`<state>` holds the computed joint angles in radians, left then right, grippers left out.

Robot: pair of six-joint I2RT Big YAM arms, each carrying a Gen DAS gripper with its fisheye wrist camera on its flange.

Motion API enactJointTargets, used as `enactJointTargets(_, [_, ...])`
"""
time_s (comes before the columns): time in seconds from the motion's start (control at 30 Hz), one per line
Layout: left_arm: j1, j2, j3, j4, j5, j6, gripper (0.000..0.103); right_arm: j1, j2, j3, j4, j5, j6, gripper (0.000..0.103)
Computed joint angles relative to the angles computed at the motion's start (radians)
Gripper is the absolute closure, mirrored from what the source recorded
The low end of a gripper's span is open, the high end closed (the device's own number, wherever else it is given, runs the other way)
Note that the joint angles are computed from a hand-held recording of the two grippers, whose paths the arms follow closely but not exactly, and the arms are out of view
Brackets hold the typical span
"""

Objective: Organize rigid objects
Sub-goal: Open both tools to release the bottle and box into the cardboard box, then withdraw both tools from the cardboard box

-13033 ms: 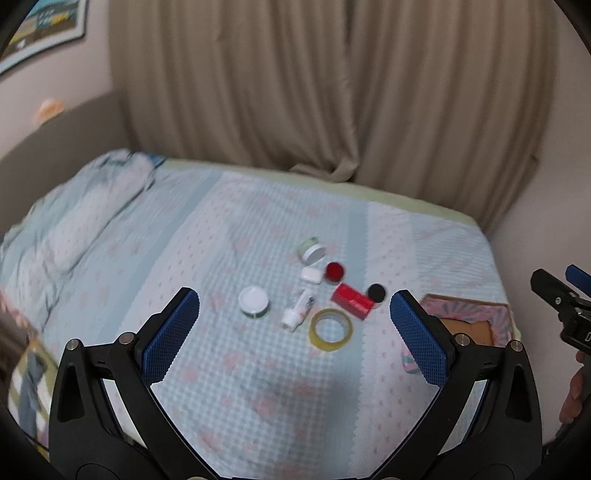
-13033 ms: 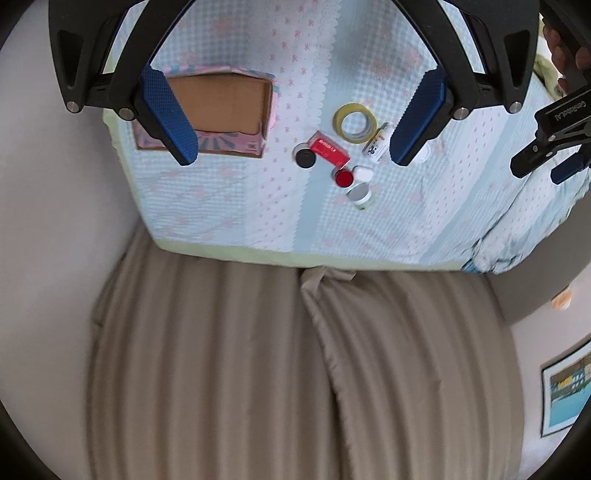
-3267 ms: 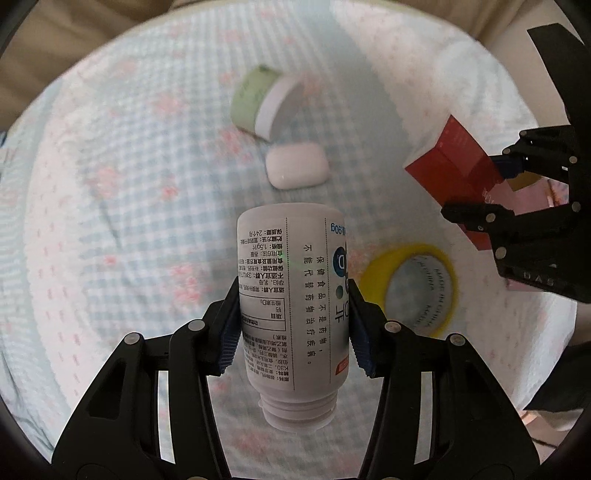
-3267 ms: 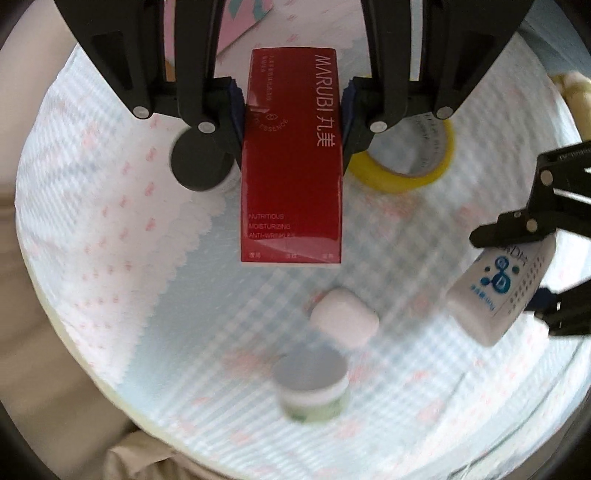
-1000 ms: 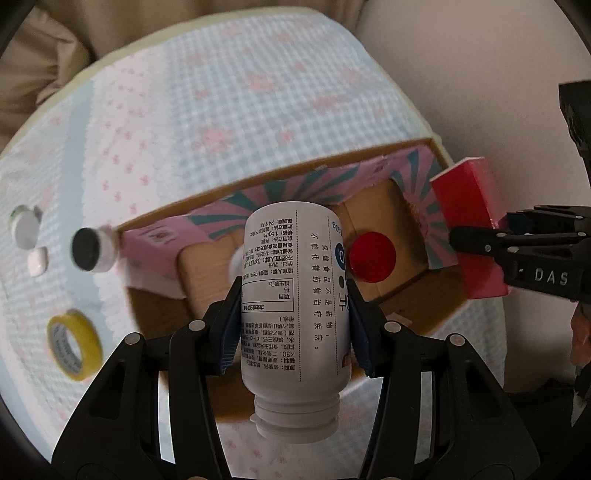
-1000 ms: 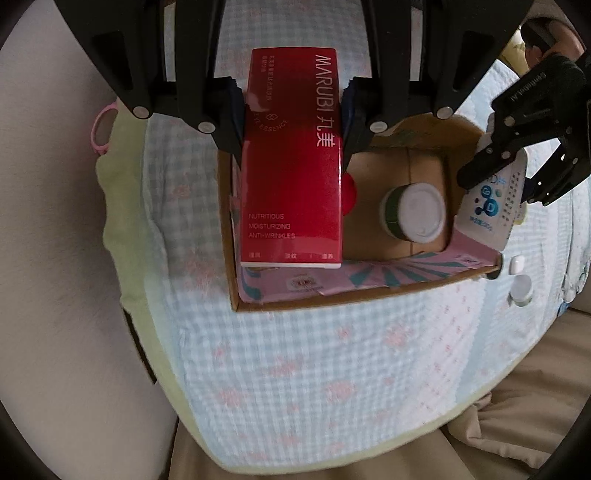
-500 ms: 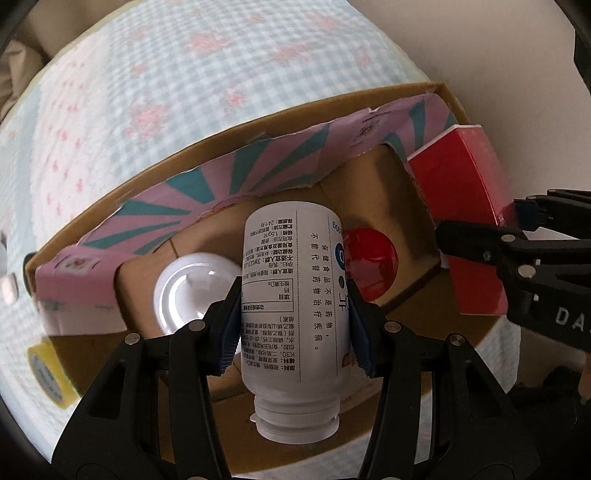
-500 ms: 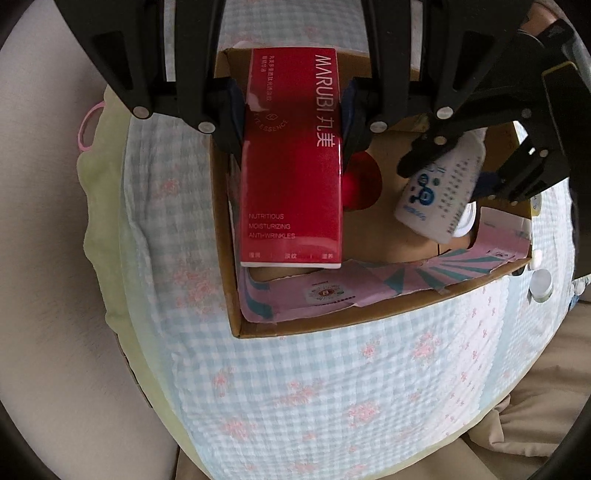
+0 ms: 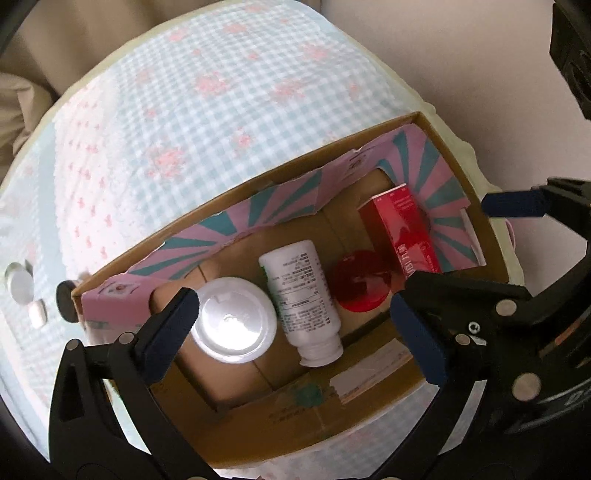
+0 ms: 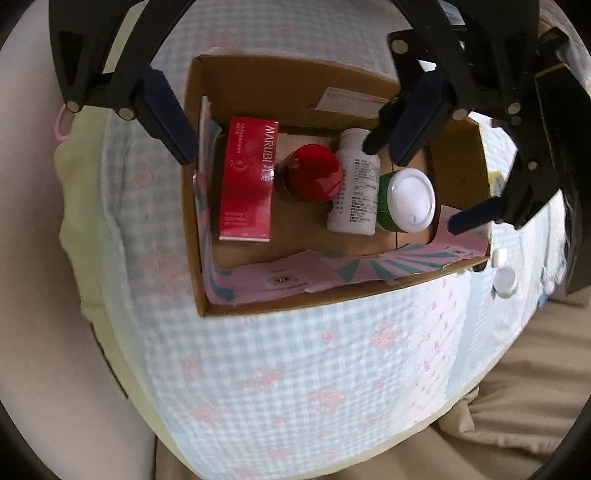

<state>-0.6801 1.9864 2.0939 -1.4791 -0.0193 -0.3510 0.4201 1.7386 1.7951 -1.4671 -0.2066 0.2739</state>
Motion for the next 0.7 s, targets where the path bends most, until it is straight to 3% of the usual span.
enactJointTargets(0.5, [-0.011,-0.068,-0.037,-0.009,-0.02,-0.035,0.0,0.018,-0.034,-0.025,0.017,0.038,0.028,0.0])
enactJointTargets(0.7, [-0.01,-0.126,-0.038,-0.025,-0.052,-0.043,0.0,0.039,-0.059,0.031,-0.034,0.062,0.035,0.0])
